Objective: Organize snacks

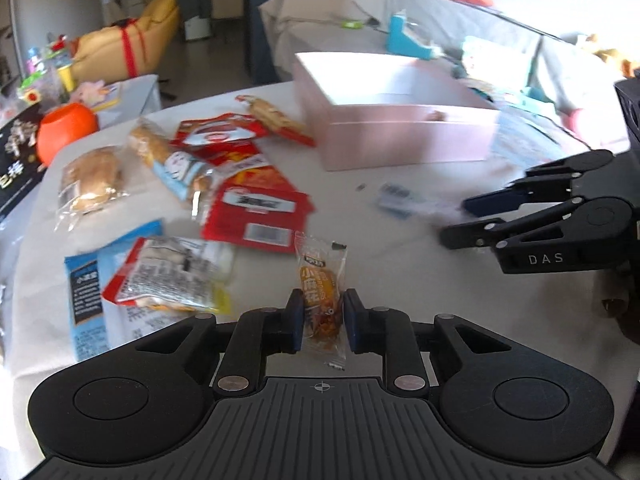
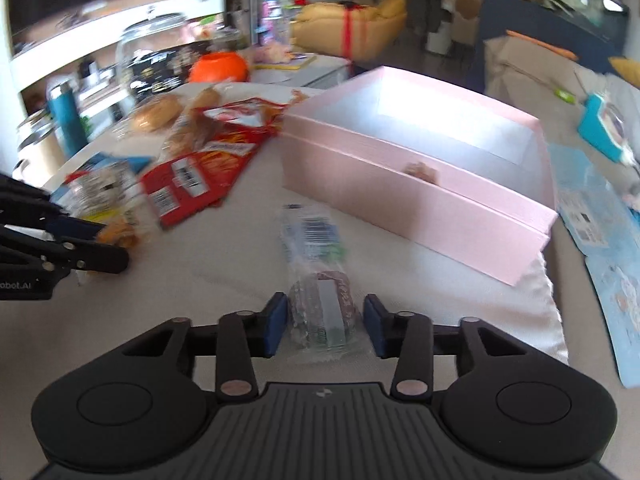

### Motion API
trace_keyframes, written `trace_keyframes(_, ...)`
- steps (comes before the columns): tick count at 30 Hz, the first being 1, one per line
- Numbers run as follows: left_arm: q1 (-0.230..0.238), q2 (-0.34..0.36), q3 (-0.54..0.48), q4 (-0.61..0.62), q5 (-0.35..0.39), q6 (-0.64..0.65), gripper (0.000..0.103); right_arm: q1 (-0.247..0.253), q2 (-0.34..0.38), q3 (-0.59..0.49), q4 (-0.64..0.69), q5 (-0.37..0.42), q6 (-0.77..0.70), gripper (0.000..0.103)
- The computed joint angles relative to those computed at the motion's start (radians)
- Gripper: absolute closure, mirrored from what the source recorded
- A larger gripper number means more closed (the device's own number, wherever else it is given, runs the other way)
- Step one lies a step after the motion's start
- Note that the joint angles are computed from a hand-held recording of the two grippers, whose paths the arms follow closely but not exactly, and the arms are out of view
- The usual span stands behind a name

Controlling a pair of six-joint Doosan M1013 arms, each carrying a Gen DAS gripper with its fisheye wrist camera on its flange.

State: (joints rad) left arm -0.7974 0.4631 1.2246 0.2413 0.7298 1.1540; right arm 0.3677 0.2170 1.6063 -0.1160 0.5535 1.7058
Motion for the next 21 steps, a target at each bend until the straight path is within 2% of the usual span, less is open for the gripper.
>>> trace_keyframes(2,-0.003,-0.008,0.005,-0.02,-0.019,0.014,0.078,-0.009,-0.015,0.006,0.105,0.005,-0.103,0.066)
trace_keyframes(6,0.01,-0.008,-0.045,-0.132,-0.08,0.119,0.078,-0.016,-0.069,0.031,0.109,-0.031,-0.101,0.068)
trace_keyframes(7,0.01,-0.004,-0.066,-0.123,-0.108,0.13,0.078,-0.019,-0.083,0.032,0.094,-0.052,-0.081,0.079)
trace_keyframes(8,0.01,0.004,-0.093,-0.095,-0.14,0.122,0.078,-0.026,-0.098,0.03,0.089,-0.079,-0.069,0.101)
trace_keyframes(10,0.018,0.031,-0.152,-0.087,-0.221,0.108,0.078,-0.042,-0.117,0.005,0.056,-0.112,-0.02,0.101)
trace_keyframes(12,0.036,0.071,-0.219,-0.177,-0.274,0.115,0.076,-0.05,-0.119,-0.023,-0.033,-0.147,0.074,0.101)
trace_keyframes(14,0.053,0.126,-0.307,-0.292,-0.236,0.156,0.074,-0.058,-0.104,-0.058,-0.112,-0.154,0.149,0.1)
trace_keyframes(16,0.067,0.189,-0.405,-0.398,-0.135,0.234,0.074,-0.07,-0.083,-0.09,-0.07,-0.123,0.1,0.099)
trace_keyframes(18,0.069,0.234,-0.463,-0.383,-0.069,0.211,0.074,-0.076,-0.065,-0.105,-0.016,-0.08,0.033,0.093)
trace_keyframes(19,0.068,0.245,-0.472,-0.355,-0.054,0.184,0.074,-0.078,-0.059,-0.105,0.002,-0.057,0.01,0.083)
trace_keyframes(20,0.067,0.248,-0.47,-0.328,-0.046,0.154,0.074,-0.079,-0.052,-0.103,0.018,-0.032,-0.007,0.068)
trace_keyframes(21,0.067,0.245,-0.456,-0.314,-0.042,0.133,0.074,-0.082,-0.047,-0.1,0.039,-0.012,-0.031,0.06)
